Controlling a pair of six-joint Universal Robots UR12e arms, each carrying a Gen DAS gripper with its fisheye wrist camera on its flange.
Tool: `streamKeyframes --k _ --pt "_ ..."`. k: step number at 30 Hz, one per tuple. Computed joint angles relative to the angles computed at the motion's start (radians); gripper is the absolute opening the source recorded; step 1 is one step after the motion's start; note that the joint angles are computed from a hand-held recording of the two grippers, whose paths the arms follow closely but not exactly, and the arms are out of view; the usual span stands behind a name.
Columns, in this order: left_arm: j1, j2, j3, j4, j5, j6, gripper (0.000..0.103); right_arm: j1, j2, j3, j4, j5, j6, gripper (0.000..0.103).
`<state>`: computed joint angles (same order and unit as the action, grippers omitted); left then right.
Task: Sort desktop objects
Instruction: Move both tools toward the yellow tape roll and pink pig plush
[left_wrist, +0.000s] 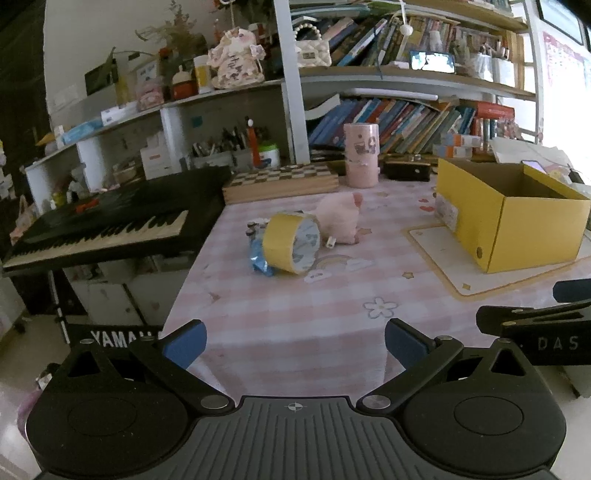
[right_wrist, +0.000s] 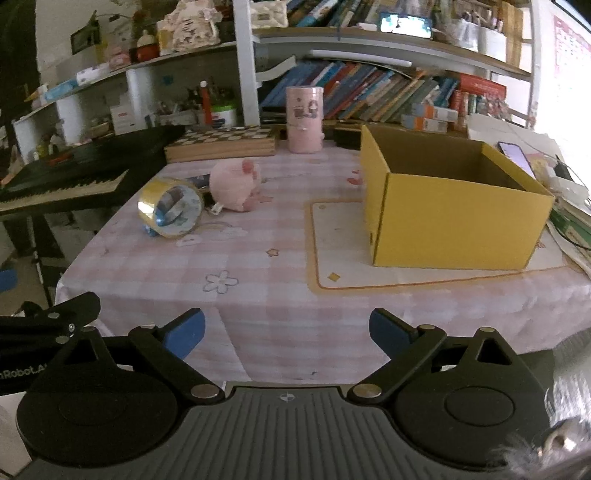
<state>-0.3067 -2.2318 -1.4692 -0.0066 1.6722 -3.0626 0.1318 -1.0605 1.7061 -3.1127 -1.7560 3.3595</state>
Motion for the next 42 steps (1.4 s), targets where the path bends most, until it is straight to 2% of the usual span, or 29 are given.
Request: streamKeyframes --k 18,23,27,34,42 --pt "0.007 -0.037 0.062 -0.048 -0.016 -0.021 0.103 -0.021 0.043 -0.070 0.044 0.072 -0.022 0.097" --pt "0.007 -0.060 0.104 -0.069 0.004 -0.036 0.103 -0.029 0.066 -0.111 0.065 0.095 -0.043 0.097" --pt "0.001 -0.088 0.143 -0.052 0.044 -0.025 0.103 -0.039 0.089 -0.151 0.082 0.126 -0.056 0.097" --pt "0.000 -0.132 0.231 -0.127 0.080 -0.056 0.103 -0.053 0.139 -0.238 0.127 0.164 -0.096 0.097" --pt "-0.001 -0.182 0.335 -0.217 0.087 -0.057 0.103 -0.072 0.194 -0.339 0.186 0.205 -0.111 0.097"
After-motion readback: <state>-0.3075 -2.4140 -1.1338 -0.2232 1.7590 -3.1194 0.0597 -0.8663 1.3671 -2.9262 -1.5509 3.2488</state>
